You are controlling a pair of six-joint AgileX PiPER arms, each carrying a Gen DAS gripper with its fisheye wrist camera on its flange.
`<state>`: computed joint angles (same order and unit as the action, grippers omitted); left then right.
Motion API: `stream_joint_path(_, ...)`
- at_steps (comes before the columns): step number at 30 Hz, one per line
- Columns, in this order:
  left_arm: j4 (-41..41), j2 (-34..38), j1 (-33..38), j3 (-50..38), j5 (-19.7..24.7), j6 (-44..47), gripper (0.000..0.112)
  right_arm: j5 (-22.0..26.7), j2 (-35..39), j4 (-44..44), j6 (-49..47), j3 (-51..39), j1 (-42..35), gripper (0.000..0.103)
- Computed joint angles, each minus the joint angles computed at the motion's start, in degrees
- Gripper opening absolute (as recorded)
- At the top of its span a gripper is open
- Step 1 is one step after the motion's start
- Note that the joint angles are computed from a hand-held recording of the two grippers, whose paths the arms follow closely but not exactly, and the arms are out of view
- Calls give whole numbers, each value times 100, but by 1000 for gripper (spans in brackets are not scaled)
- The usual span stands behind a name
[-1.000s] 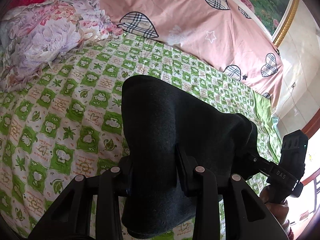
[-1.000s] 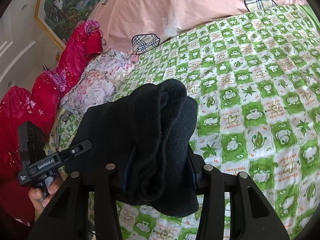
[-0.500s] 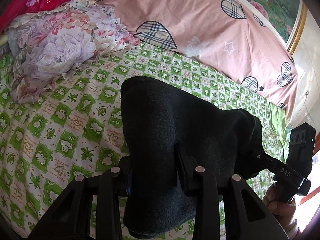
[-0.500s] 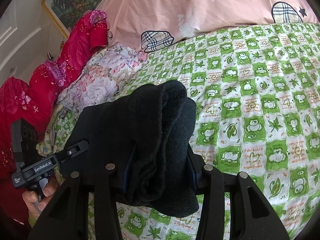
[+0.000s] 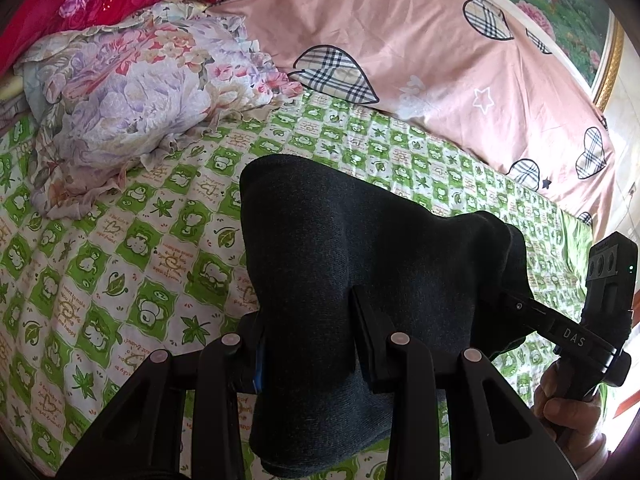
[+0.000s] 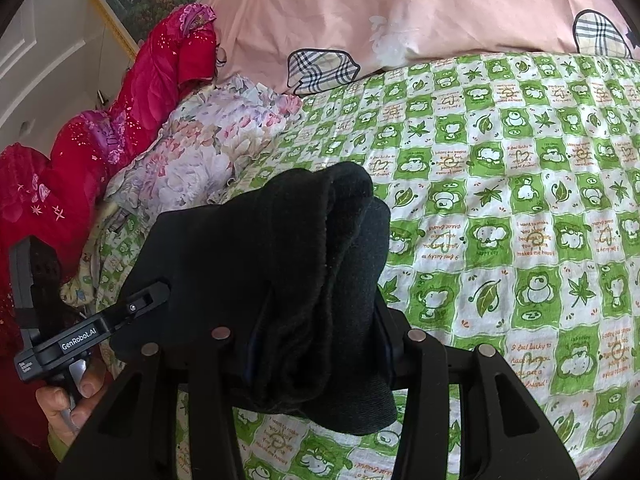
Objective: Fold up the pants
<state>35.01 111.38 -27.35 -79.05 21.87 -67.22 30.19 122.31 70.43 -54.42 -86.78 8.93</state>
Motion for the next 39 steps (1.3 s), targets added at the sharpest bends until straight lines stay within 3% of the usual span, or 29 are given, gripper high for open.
stream_joint_path(11,304,280,19,-293,125,-190,34,89,422,-428,454,-625,12,46)
stream_joint_path(20,-399,552,229,-395,-56,452,34,212,814,-824,900,-1038,11,48)
stream_joint_path(23,-473,605,247,-427,-62,555,35,187,869,-908,998,-1080,3,53)
stream_joint_path(32,-567,711,303,-410,-64,599,49,2,864,-533,533,-822,-59,66)
stream_joint_path(39,-118,734,213,-427,189,246,61,-155,838,-4,41,-586,-74,75)
